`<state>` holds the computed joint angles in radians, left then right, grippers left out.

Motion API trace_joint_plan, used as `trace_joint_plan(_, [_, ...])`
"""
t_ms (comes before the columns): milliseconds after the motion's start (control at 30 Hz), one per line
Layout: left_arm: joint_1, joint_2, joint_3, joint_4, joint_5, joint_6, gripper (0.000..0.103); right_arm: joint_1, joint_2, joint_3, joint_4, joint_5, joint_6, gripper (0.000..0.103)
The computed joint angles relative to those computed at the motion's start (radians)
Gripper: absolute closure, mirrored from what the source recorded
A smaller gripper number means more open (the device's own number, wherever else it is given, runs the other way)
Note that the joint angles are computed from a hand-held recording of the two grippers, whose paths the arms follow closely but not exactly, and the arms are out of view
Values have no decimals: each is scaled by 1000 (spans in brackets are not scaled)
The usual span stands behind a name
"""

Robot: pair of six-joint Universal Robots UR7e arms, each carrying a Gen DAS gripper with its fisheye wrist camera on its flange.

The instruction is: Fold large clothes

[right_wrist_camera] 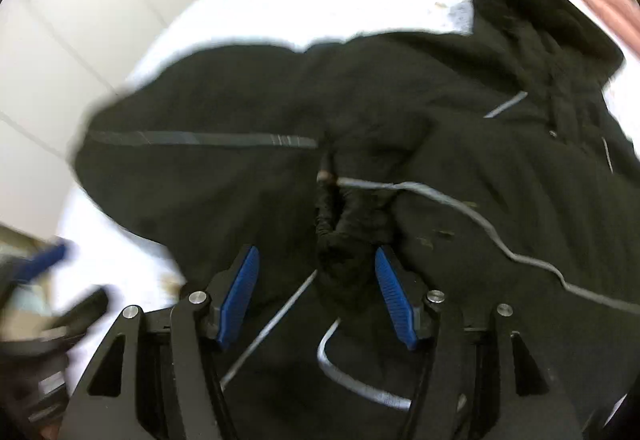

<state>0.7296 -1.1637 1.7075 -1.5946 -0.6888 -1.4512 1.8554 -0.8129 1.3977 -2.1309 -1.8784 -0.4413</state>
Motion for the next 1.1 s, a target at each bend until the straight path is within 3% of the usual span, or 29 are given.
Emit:
trace_joint_plan(67, [13,-2,20,-150,-6,130,30,-28,-52,-10,-15,44,27,41])
trace_joint_plan(100, [22,2,32,-255,-17,211,30,-44,-84,-1,-70,17,28,41])
trace_joint_plan(200, [56,32,38,-505,-73,392,30,-84,-91,-14,-205,-170,17,40])
trace_joint_plan(233, [71,50,34,-584,-97,445,30,-102,-89,-27,-204,-210,18,41])
trace_joint_plan(300, [109,94,8,-708,-154,545,30,-147,-60,-65,-217,-317,23,66])
trace_joint_plan(400, [149,160,-59,-727,-211,624,30,-200,-38,-74,-237,-389,1,69])
trace_joint_plan(500, [196,231,-133,-691,-250,637,34,-221,3,-100,-219,-398,-10,69])
trace_joint_plan(533, [215,253,-155,-683,-271,638,64,-220,9,-95,-247,-410,-42,69])
trace_joint_plan(567, [225,263,-168,-665,-278,635,81,-218,17,-95,-264,-420,-69,69])
trace_joint_plan(633, [218,262,-162,-700,-254,651,84,-217,27,-112,-256,-420,-87,69])
trace_joint_plan(733, [177,213,-109,-849,-207,708,85,-228,14,-158,-149,-356,-26,68])
trace_joint_plan(767, [169,192,-92,-894,-204,711,85,-232,3,-167,-129,-318,-12,64])
trace_joint_plan(867, [178,146,-53,-933,-205,684,85,-240,-24,-161,-156,-226,-9,36])
trace_joint_plan(933, [222,140,-57,-852,-267,646,85,-242,-17,-166,-139,-207,-13,35])
trace_joint_plan(1000, [269,145,-50,-807,-339,601,85,-237,-1,-152,-140,-238,-19,35])
trace_joint_plan(1100, [283,141,7,-896,-361,616,82,-223,44,-120,-172,-330,-28,34])
